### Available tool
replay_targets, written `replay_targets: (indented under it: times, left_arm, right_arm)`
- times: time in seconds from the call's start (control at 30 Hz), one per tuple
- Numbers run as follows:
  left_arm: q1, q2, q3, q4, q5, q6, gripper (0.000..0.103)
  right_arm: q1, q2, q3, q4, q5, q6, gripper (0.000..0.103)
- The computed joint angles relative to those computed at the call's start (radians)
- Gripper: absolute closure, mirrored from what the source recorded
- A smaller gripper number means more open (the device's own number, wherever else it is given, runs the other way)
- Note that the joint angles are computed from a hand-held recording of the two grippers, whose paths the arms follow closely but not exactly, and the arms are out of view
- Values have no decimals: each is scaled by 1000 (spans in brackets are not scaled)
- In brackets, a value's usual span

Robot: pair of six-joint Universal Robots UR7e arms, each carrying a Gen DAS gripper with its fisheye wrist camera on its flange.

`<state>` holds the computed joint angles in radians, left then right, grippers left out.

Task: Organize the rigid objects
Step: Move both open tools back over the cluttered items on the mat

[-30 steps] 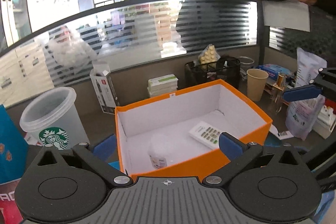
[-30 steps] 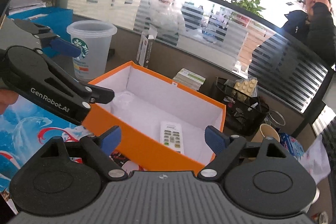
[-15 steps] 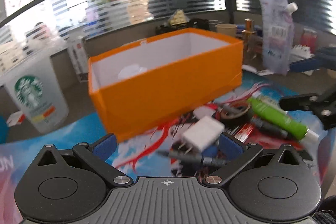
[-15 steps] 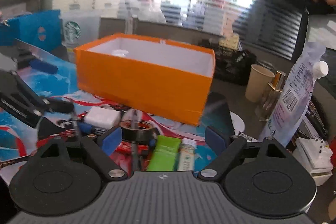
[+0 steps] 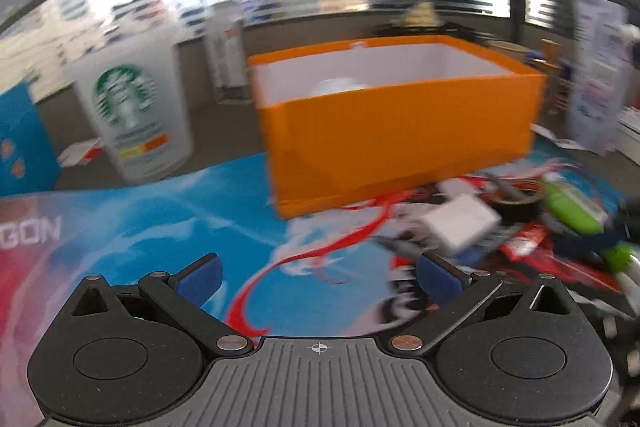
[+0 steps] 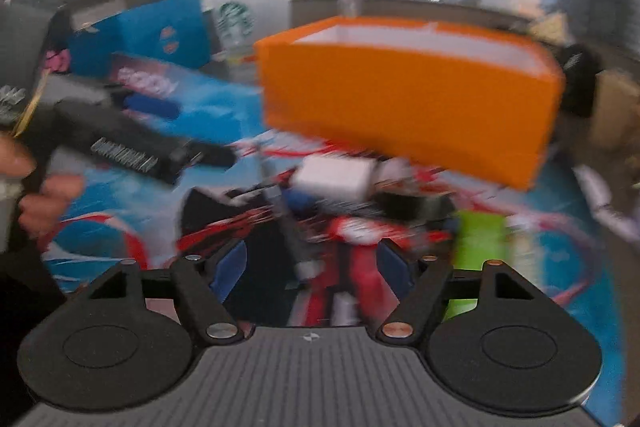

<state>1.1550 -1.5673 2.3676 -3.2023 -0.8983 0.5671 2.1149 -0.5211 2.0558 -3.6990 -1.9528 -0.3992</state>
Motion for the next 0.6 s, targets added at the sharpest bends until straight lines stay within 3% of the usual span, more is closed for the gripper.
replay_targets:
  times: [0.13, 0.3, 0.4, 0.5, 0.6]
  left_arm:
    - [25, 9, -30, -2, 23, -31, 0]
    - [41, 3, -40, 7, 17, -35, 0]
    - [42, -10, -35, 35, -6, -29, 0]
    - [40, -14, -23, 63, -37, -2, 0]
    - [36, 12, -12, 42, -30, 29, 0]
  right_arm:
    - [21, 45, -54, 55, 6, 16, 31]
    - [32, 66, -66, 75, 112, -26, 32]
    - [61, 71, -67, 21, 22, -47, 32]
    - [71, 51, -34, -90, -51, -4, 36]
    - [75, 56, -22, -199, -150, 13, 51]
